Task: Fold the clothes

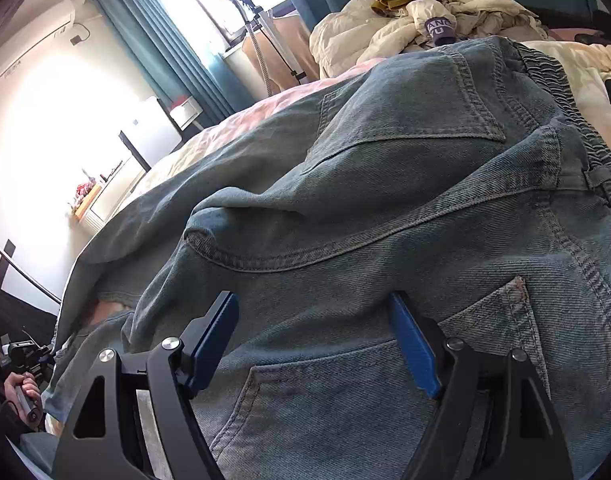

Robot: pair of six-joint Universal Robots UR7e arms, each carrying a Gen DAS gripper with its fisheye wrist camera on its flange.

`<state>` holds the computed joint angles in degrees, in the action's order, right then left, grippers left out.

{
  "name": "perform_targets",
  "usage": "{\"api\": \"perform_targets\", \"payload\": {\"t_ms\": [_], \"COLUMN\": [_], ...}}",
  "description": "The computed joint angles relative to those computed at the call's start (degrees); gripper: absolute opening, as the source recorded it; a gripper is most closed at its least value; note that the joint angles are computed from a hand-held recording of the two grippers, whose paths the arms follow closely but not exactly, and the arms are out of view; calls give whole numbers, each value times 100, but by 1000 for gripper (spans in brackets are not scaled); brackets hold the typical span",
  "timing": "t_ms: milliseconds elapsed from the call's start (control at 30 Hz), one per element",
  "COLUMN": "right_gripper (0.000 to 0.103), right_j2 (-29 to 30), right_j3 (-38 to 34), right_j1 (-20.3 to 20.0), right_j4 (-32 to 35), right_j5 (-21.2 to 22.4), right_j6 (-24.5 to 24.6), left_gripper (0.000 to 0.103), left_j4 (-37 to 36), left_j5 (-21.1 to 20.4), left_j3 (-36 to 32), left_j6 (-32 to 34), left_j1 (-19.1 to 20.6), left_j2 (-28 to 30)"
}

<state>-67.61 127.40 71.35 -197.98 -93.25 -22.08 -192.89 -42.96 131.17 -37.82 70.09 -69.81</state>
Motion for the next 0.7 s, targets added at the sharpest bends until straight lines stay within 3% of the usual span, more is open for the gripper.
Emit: {"api": "perform_targets", "payload": {"t_ms": [133, 233, 367, 533, 700], "right_gripper": [78, 78, 78, 78, 78], "right_j2": [-59, -77, -99, -23, 155], "right_j3": [39, 58, 136, 150, 72], "right_j1": [77, 142, 198, 285, 424], "right_j4": [129, 151, 112, 95, -1], "right_j5": [-76, -184, -297, -493, -772], "right_j6": [-24, -10, -4, -44, -134], "left_gripper": [12, 28, 70, 72, 72], "left_j4": [46, -79, -153, 958, 2181], "left_j5": [-374, -587, -917, -1250, -1805], "left_j3": [146, 195, 8, -1189, -2562], "left_j6": [383, 766, 1385, 1982, 2014], "left_j1": [24, -16, -9, 371, 868], "left_j2": [-238, -493, -773, -429, 244]}}
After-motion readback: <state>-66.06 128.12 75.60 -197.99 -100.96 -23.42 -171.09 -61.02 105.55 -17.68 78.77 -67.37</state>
